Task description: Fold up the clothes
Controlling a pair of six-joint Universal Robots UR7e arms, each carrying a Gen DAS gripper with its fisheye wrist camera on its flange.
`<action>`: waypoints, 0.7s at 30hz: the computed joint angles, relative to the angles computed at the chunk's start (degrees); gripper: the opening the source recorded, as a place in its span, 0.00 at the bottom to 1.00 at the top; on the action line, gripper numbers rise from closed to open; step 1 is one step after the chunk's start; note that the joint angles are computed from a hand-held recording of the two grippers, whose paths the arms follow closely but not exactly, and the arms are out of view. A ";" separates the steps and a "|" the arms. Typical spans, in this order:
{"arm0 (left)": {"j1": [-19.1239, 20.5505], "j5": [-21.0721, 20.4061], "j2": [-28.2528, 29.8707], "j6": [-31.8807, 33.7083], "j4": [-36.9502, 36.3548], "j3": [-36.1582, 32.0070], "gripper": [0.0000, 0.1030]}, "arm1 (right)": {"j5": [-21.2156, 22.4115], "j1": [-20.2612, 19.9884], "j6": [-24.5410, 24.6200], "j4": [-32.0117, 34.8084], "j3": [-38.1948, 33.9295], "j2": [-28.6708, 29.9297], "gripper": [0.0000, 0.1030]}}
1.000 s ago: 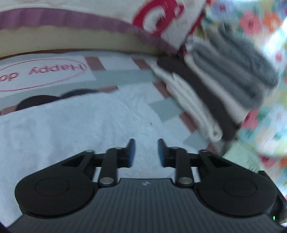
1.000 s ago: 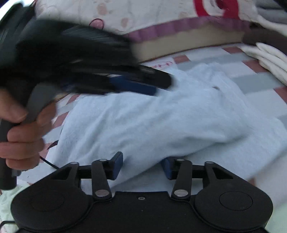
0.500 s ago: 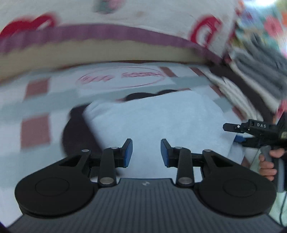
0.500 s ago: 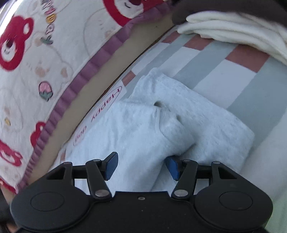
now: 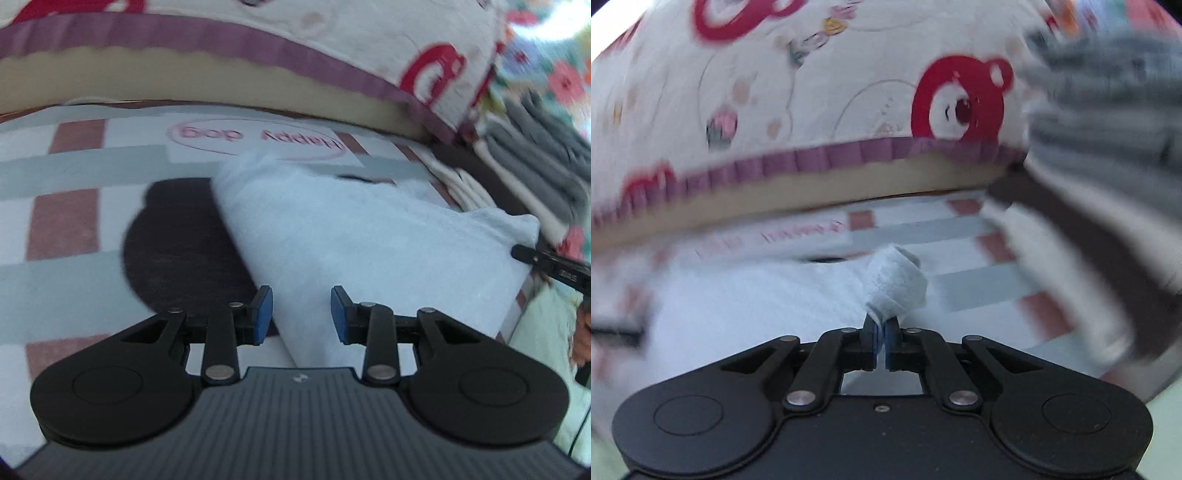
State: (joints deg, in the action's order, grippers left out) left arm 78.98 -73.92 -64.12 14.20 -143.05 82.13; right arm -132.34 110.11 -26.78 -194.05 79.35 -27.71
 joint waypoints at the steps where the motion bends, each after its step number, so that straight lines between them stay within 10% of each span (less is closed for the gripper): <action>1: 0.02 -0.81 0.25 0.13 0.99 -0.22 0.33 | -3.41 -0.22 -0.81 0.48 -1.13 1.09 0.06; 4: -0.01 -1.55 0.60 0.13 2.93 -0.02 0.36 | -7.77 -1.68 4.25 5.70 -1.70 2.05 0.19; 11: 0.83 -5.24 -0.01 -2.47 3.57 0.15 0.37 | -1.90 -3.31 16.38 7.04 3.83 -2.87 0.51; 14: 0.97 -7.02 -0.15 -3.47 3.38 0.17 0.37 | 4.96 -5.31 25.63 4.92 7.27 -5.54 0.51; 16: 0.66 -7.78 -0.36 -3.32 2.64 0.71 0.36 | 7.54 -5.98 24.45 2.66 7.31 -5.02 0.43; 17: 0.48 -8.43 -0.58 -3.07 2.39 1.11 0.36 | 7.68 -5.85 21.93 1.95 6.66 -4.39 0.16; 21: -0.65 -8.80 -1.24 -0.52 3.73 2.43 0.37 | 7.42 -4.07 20.15 3.34 7.25 -6.02 0.13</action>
State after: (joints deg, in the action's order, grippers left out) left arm 78.33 -82.72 -65.36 13.68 -139.32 84.56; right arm -124.91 106.04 -6.62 -190.71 86.60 -33.72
